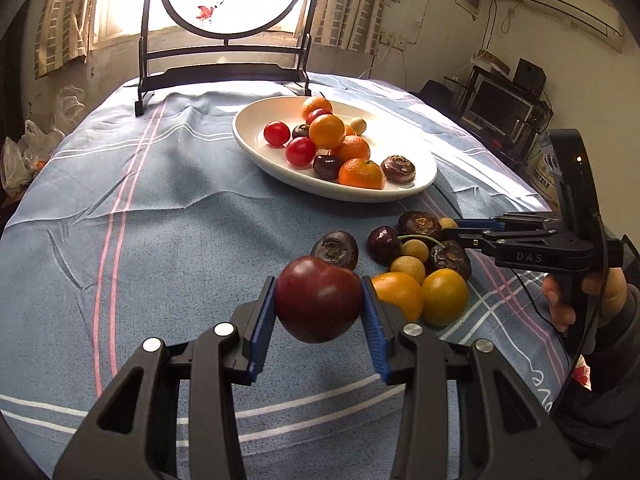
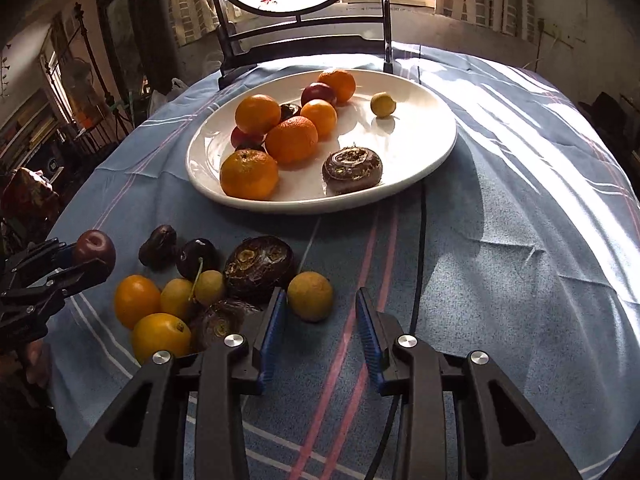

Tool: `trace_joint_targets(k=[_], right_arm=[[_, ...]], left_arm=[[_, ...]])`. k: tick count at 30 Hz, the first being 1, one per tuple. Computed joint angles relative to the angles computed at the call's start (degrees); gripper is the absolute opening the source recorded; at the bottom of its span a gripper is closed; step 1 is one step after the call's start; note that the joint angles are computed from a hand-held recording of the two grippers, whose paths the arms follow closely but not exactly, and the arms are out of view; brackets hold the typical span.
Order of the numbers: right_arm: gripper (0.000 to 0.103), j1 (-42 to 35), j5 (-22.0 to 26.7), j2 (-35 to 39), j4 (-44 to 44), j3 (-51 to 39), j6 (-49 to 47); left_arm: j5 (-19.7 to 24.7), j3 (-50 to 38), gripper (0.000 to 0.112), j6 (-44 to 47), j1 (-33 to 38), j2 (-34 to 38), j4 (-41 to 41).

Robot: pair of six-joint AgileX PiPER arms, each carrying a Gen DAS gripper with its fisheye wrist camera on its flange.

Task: Organize fruits
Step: 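Carry the plum onto the plate with the left gripper while the right places a yellow-green fruit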

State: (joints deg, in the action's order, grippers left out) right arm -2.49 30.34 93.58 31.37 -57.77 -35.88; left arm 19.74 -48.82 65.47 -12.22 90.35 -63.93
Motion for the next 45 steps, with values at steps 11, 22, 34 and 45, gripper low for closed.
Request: trace_joint_targets(k=[11, 22, 34, 45], right_arm=[[0.024, -7.4, 0.5, -5.4, 23.4, 6.6, -20.2], [0.024, -10.7, 7.4, -3.2, 18.9, -8.1, -14.8], [0.037, -6.5, 4.2, 13.3, 20.7, -21.3, -10.3], [0.038, -10.2, 2.3, -0.3, 26.1, -2.0, -20.2]], left_arm=[[0.0, 0.4, 0.040, 1.4, 0.4, -0.4, -1.9], [4.7, -16.0, 0.040, -23.0, -4.0, 4.9, 19.2], [13.5, -43.5, 0.056, -46.8, -4.3, 25.0, 39.0], [4.1, -14.9, 0.070, -33.8, -6.6, 4.5, 31.7]])
